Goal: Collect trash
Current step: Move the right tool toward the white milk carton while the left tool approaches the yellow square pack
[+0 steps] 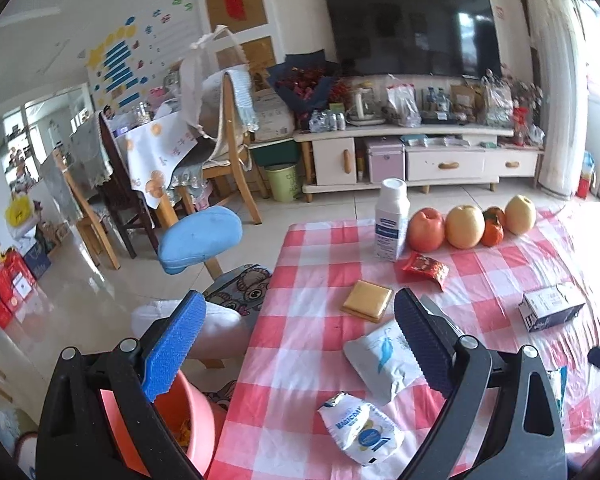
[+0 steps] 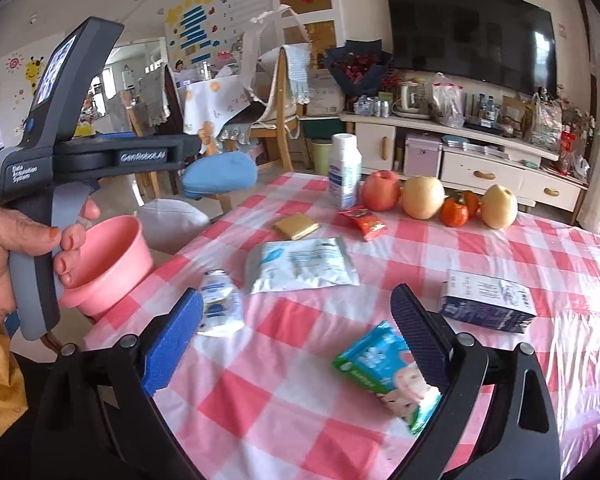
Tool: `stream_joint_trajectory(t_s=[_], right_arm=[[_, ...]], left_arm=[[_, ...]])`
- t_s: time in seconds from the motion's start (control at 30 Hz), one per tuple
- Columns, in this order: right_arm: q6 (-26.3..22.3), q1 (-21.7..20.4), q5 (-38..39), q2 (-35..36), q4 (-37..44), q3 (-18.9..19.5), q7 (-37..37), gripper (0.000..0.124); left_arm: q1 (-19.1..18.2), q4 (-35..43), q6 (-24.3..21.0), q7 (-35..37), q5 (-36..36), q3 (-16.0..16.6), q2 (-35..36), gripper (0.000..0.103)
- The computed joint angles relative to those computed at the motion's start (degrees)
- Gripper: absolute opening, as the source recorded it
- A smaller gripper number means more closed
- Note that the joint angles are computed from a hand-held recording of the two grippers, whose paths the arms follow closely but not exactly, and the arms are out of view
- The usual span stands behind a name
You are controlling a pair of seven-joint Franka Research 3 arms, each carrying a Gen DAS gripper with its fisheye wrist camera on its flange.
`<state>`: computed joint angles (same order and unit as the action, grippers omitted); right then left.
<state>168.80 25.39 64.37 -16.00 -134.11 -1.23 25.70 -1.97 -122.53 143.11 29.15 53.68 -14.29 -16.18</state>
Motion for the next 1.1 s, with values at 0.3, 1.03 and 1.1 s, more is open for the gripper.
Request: stream_joint_trajectory(t_s=[0.3, 1.03, 1.1], right_arm=[[-2.57, -4.37, -0.68, 2.38, 2.05, -1.59, 2.17, 0.095], [-12.27, -19.19, -11.18, 12.50, 10.06, -2.95, 19.65, 0.095], [-13.43, -19.78, -11.41, 12.90, 10.45, -2.62, 19.77, 0.095]], left_arm=[[-3.19, 5.74, -1.24, 6.85, -7.64, 0.80, 6.25, 0.094], [-4.25, 21.02, -1.26, 24.89, -32.89, 6.07, 26.23, 0.094], [-4.28, 22.82, -1.05, 23.98, -32.92, 6.44, 28.27, 0.094]])
